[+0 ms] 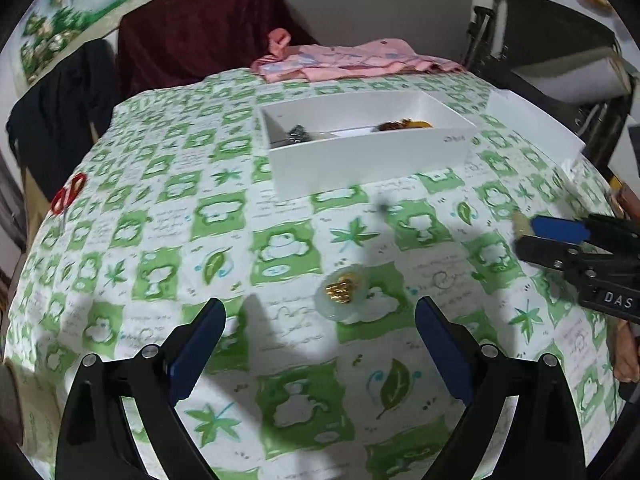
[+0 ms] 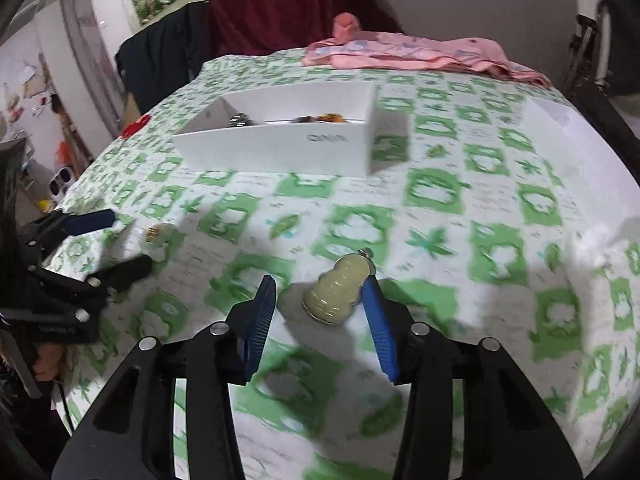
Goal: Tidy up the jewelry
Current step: 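Grasp the gold Buddha pendant with the left gripper while the right grasps the jade gourd pendant, then lift both held pendants up above the sheet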
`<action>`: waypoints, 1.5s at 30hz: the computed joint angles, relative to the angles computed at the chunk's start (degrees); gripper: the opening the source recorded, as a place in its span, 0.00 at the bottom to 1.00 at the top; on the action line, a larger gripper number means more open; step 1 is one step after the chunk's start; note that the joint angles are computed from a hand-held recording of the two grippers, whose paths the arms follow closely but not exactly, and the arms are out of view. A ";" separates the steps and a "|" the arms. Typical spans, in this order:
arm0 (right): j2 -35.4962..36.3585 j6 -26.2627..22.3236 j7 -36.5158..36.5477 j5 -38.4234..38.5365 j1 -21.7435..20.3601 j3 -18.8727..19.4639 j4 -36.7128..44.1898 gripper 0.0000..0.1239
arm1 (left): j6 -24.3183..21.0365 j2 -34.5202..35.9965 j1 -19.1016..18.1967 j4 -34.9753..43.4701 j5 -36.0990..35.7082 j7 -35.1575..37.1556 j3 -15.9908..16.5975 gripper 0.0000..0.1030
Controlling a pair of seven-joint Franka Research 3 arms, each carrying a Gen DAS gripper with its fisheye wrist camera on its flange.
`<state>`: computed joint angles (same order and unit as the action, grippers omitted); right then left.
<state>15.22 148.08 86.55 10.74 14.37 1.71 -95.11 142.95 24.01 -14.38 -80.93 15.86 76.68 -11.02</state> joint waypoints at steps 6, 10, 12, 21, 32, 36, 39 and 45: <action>1.15 -0.84 -1.66 2.05 -0.30 0.54 1.73 0.36 | -2.58 2.66 0.82 3.89 -3.41 4.35 -1.56 0.76; 1.57 -1.32 -0.43 -0.23 0.61 -0.14 2.41 0.36 | -4.24 4.45 0.49 6.64 -4.80 6.61 -1.73 0.66; 1.80 -1.50 0.11 -1.64 1.04 -0.40 2.72 0.36 | -4.43 4.98 0.59 7.44 -5.72 7.97 -2.10 0.55; 1.25 -1.15 -0.04 -1.35 0.75 -0.28 1.85 0.36 | -1.52 2.40 0.63 3.21 -7.58 9.90 -2.26 0.25; 0.98 0.00 -1.40 -1.04 0.39 0.30 1.31 0.22 | 2.35 0.45 0.96 0.41 -6.47 4.15 -1.28 0.25; -0.03 2.67 -2.69 0.84 0.03 0.68 -0.36 0.22 | 2.82 0.37 0.83 0.30 -5.49 3.48 -1.12 0.25; -1.09 4.93 -2.99 1.50 0.08 0.64 -1.98 0.22 | 3.48 -0.13 0.51 -0.45 -4.45 2.51 -0.80 0.25; -4.52 7.90 -4.36 3.43 0.30 1.28 -6.52 0.22 | 5.75 -3.08 0.82 -4.54 -4.97 -0.32 -1.08 0.25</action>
<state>10.70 155.99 82.19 14.18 14.67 3.00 -101.63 148.69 20.93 -13.56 -85.47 10.89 76.36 -12.10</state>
